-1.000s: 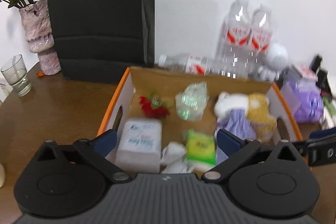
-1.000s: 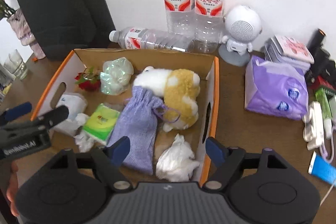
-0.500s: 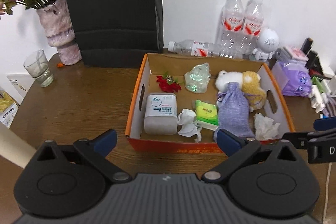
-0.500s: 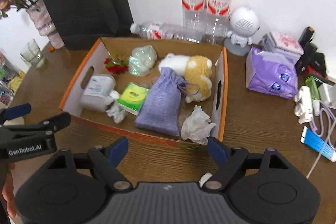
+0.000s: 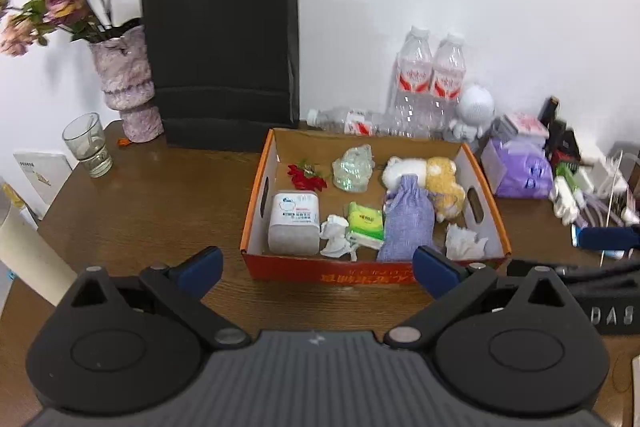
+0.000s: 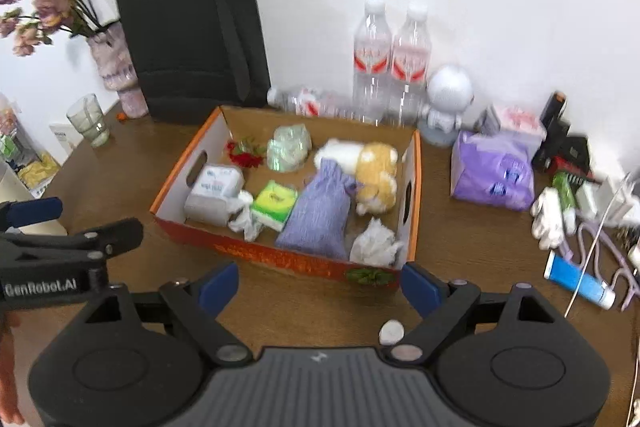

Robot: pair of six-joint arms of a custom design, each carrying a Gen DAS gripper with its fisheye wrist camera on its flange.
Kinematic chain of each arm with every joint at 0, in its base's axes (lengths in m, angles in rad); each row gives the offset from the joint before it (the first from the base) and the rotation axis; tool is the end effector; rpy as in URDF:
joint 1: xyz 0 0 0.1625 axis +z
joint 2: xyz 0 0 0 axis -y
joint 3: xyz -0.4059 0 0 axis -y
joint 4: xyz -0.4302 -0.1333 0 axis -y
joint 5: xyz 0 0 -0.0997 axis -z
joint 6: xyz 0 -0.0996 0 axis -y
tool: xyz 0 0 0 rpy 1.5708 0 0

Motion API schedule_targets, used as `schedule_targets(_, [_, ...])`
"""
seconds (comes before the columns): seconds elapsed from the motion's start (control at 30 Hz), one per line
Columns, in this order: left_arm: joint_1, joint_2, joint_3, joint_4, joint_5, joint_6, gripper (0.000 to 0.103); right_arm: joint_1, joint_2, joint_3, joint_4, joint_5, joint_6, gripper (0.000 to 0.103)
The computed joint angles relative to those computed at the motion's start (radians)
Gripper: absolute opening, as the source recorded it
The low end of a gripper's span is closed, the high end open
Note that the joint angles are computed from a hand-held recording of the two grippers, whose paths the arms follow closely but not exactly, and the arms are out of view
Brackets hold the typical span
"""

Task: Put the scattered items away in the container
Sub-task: 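Withdraw both tools up from the box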

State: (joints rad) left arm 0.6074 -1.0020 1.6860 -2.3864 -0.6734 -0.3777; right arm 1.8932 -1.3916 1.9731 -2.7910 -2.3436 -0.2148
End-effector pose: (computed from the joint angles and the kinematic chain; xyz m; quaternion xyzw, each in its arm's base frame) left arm -0.4206 -0.5495 0.1842 0.2322 0.8690 -0.3154 0.3023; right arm 0.2361 -0.5056 0.3278 0.1193 -0.8793 0.3096 0.3416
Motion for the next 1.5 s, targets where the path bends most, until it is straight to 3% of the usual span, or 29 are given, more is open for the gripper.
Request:
schedule_targets(0.1, [-0.01,-0.011,0.05,-0.062,0.011,0.057,0.103,-0.005,-0.016,0.062,-0.114,0.024,-0.064,0.089])
schedule_targets(0.23, [-0.03,-0.016,0.137,-0.172,0.081,0.132,0.103,-0.015,-0.024,0.133,-0.234,0.03,-0.105,0.089])
schedule_targets(0.37, [-0.052,-0.015,0.254,-0.389,0.142,0.219,0.103,-0.028,-0.022,0.224,-0.452,0.056,-0.175,0.089])
schedule_targets(0.67, [-0.068,-0.033,0.442,-0.764,0.073,0.328,0.103,-0.097,0.003,0.427,-0.894,0.202,-0.258,0.09])
schedule_targets(0.87, [-0.114,0.018,0.581,-1.179,0.082,0.509,0.103,-0.146,0.074,0.544,-1.184,0.297,-0.322,0.096])
schedule_targets(1.17, [-0.166,-0.013,0.752,-1.262,0.096,0.358,0.103,-0.183,0.218,0.654,-1.463,0.309,-0.351,0.1])
schedule_targets(1.37, [-0.222,0.002,0.846,-1.336,0.12,0.357,0.103,-0.252,0.307,0.746,-1.639,0.414,-0.372,0.101])
schedule_targets(1.5, [-0.259,-0.018,0.896,-1.277,0.146,0.277,0.103,-0.273,0.377,0.786,-1.757,0.447,-0.373,0.101])
